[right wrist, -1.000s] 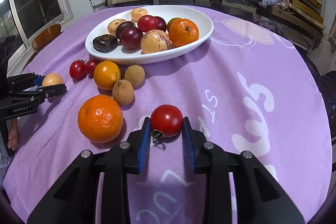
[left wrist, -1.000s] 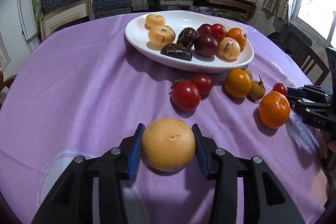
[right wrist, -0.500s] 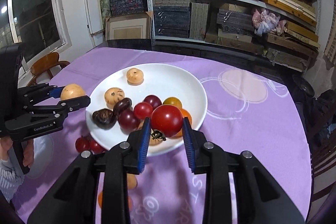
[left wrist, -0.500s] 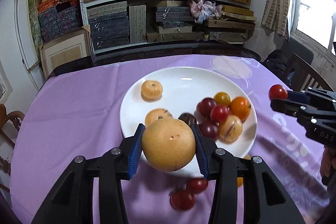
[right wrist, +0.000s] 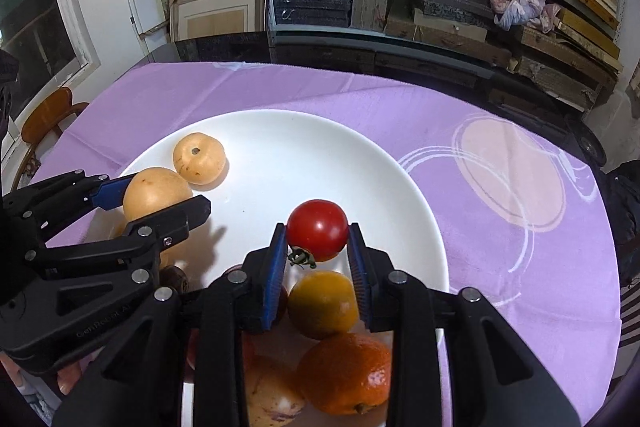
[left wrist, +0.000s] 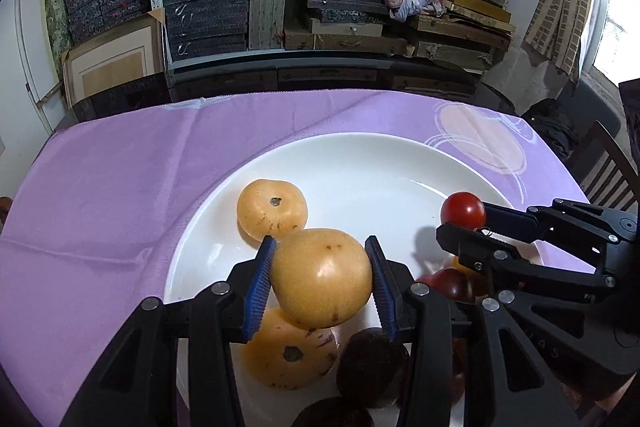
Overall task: Organize fruits
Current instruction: 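Lower the pear and the tomato onto the white plate and open both tools, then withdraw both open tools from the plate back over the remaining fruits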
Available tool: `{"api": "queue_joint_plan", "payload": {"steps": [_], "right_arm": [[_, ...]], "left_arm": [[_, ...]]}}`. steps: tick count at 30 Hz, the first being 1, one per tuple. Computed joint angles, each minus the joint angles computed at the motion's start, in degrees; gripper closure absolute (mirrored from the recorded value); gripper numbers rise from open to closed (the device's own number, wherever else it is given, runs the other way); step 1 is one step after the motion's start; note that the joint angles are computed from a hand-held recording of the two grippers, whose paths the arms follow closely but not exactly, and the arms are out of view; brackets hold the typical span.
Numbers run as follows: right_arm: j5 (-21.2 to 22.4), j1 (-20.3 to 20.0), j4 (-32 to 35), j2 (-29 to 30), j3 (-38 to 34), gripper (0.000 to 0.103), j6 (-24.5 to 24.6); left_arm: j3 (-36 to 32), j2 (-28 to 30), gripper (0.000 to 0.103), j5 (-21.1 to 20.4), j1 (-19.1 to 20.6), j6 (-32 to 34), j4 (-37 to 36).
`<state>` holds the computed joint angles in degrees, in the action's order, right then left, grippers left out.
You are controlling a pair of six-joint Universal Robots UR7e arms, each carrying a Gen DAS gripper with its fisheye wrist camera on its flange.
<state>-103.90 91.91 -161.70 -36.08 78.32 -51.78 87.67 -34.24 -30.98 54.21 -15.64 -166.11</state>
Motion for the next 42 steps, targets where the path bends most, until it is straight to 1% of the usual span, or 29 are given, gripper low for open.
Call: {"api": "queue_joint_plan", "payload": {"steps": [1,2,3,4,5,6,7,8,10,11,12,13,14,15,16,19,22,24,25,26,27,28,30,31,34,35,38,42], "right_arm": [[0.0,-0.1,-0.4,0.2,0.0,0.071,-0.3],[0.0,-0.2,-0.8,0.4,0.0,0.066,-0.6],[0.1,-0.2,-1.5,0.4,0.1,0.062,-0.6],[0.7,-0.4,-2.0,0.1,0.4,0.060,-0.5],[1.5,-0.8,-2.2,-0.5,0.9,0.055,-0.1],[2.7,-1.1,-1.9,-1.3,1.3,0.047,0.8],[3.9,-1.5,-1.9,-2.5,2.4,0.044,1.4],[5.1,-1.8,-2.1,-3.7,3.5,0.041,1.9],[8.0,-2.7,-2.8,-6.9,6.6,0.037,2.2],[9.4,-3.1,-3.2,-8.7,8.4,0.029,2.0],[10.8,-3.7,-4.0,-10.5,10.4,0.021,1.7],[12.5,-4.3,-5.2,-12.7,13.0,0.017,1.5],[14.3,-5.1,-6.3,-14.8,15.5,0.011,1.3],[16.0,-6.0,-7.2,-17.0,18.1,0.008,1.2],[17.3,-6.9,-7.6,-18.9,20.1,0.008,1.0],[20.8,-9.9,-8.3,-24.2,25.8,0.007,1.7],[25.9,-14.0,-8.5,-28.0,30.5,0.005,4.2],[29.5,-16.8,-9.2,-29.2,32.8,0.004,5.5],[30.5,-18.1,-10.3,-29.4,33.9,0.004,5.7],[29.7,-18.6,-11.4,-29.2,34.4,0.004,5.7],[27.3,-18.3,-10.8,-29.0,33.9,0.004,6.1],[26.9,-18.3,-8.9,-28.8,33.0,0.004,6.6],[28.1,-18.9,-7.6,-28.6,32.1,0.004,8.8],[28.3,-19.1,-7.5,-28.5,31.7,0.004,10.2],[28.8,-19.6,-5.7,-28.4,30.7,0.004,12.2],[28.6,-19.6,-5.5,-28.3,30.4,0.004,12.9],[28.3,-19.7,-4.1,-28.1,29.6,0.004,13.8],[27.8,-19.4,-2.9,-28.0,29.2,0.004,13.5]], "left_arm": [[-0.1,0.2,0.057,0.1,0.1,0.5,-0.8],[0.0,0.6,0.056,0.8,-0.1,1.3,-2.2],[0.2,0.9,0.048,1.9,-0.3,2.1,-3.9],[0.5,1.2,0.035,3.5,-0.7,3.0,-6.1],[1.1,1.4,0.029,5.2,-1.2,4.5,-9.1],[1.8,1.5,0.021,6.1,-1.7,5.9,-11.9],[2.7,1.3,0.018,6.6,-2.2,7.0,-14.2],[3.6,1.0,0.017,7.2,-2.9,7.9,-16.2],[5.6,0.6,0.015,9.2,-4.4,10.2,-20.1],[6.7,0.5,0.013,10.5,-5.4,11.7,-22.6],[7.8,0.5,0.008,11.9,-6.4,13.1,-25.1],[9.0,0.6,0.005,13.3,-7.5,14.3,-27.6],[10.3,0.5,0.005,14.3,-8.5,14.9,-29.4],[11.7,0.2,0.005,14.8,-9.5,14.4,-29.8],[13.5,-0.5,0.005,15.1,-10.3,12.6,-29.0],[19.0,-3.1,0.004,15.8,-12.6,2.6,-21.9],[23.9,-5.7,0.004,15.4,-14.4,-9.5,-11.3],[26.5,-7.2,0.004,14.8,-15.2,-16.4,-4.3],[27.5,-7.6,0.004,14.2,-15.4,-19.2,-1.5],[28.6,-8.1,0.004,13.4,-15.6,-21.5,0.3],[29.6,-8.3,0.004,12.7,-15.7,-22.9,1.0],[30.4,-8.5,0.004,12.0,-15.6,-23.6,0.9],[31.6,-8.4,0.004,10.7,-15.6,-23.8,-0.5],[31.7,-8.2,0.004,10.9,-15.5,-24.1,-0.6],[30.9,-7.3,0.004,12.1,-15.0,-25.4,0.6],[30.7,-7.6,0.004,11.5,-14.5,-26.0,1.6],[30.6,-8.3,0.004,8.4,-13.2,-24.9,-0.7],[30.6,-9.7,0.004,6.8,-12.1,-28.7,2.3]]}}
